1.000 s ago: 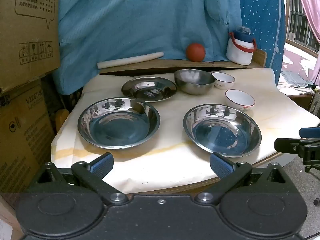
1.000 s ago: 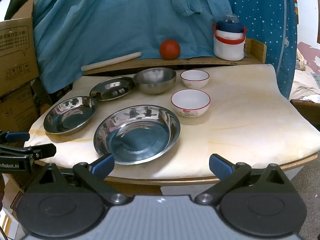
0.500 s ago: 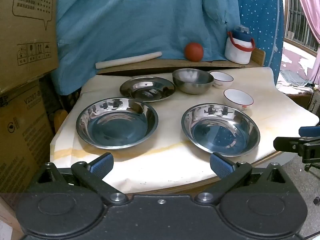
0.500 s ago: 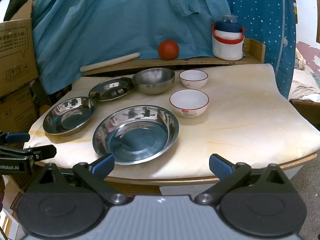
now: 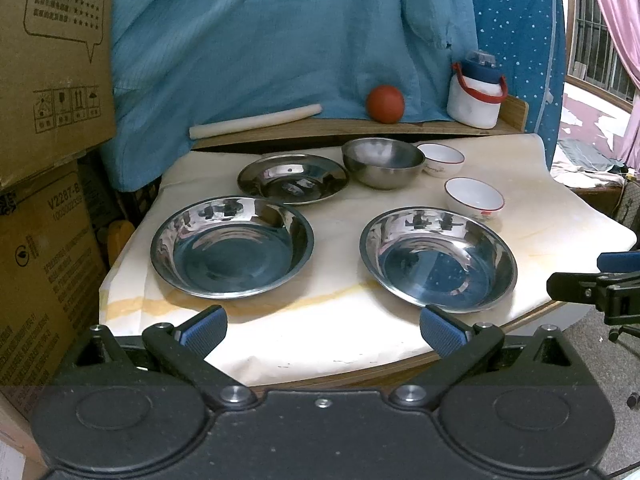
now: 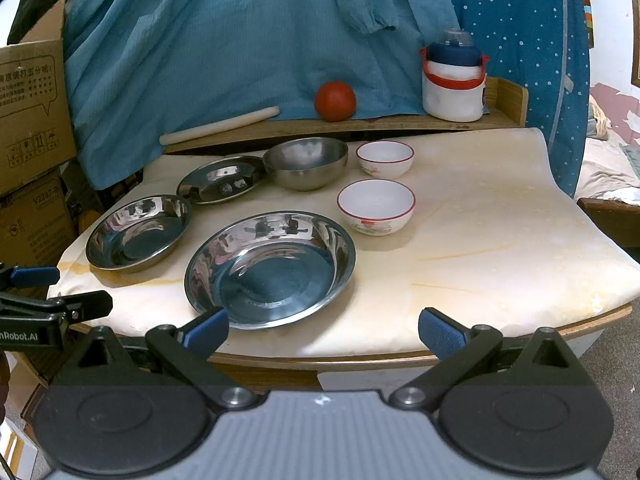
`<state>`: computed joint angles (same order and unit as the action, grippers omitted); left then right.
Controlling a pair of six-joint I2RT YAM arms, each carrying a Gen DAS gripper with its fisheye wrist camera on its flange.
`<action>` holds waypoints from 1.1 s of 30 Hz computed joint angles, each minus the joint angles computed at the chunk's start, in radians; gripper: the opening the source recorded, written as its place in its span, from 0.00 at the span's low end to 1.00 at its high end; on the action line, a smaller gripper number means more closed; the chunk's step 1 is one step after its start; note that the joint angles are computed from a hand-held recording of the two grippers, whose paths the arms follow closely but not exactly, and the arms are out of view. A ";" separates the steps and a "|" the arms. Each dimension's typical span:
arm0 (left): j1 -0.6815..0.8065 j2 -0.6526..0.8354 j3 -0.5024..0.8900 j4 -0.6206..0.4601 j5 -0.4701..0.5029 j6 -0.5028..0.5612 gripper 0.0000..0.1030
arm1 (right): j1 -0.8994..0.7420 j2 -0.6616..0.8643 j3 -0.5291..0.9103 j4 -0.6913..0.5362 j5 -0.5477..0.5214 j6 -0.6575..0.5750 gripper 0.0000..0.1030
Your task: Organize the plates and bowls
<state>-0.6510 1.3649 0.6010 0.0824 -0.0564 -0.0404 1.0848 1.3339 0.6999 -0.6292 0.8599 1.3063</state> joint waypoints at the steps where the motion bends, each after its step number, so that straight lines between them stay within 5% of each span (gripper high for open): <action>1: -0.001 0.000 0.000 -0.001 0.000 0.000 0.99 | 0.002 -0.001 0.000 -0.002 0.002 0.002 1.00; 33: 0.000 -0.014 -0.005 -0.005 0.007 0.009 0.99 | 0.017 -0.008 0.001 -0.024 0.011 0.022 1.00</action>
<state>-0.6515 1.3512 0.5959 0.0773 -0.0497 -0.0316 1.1020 1.3255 0.7005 -0.6529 0.8706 1.3286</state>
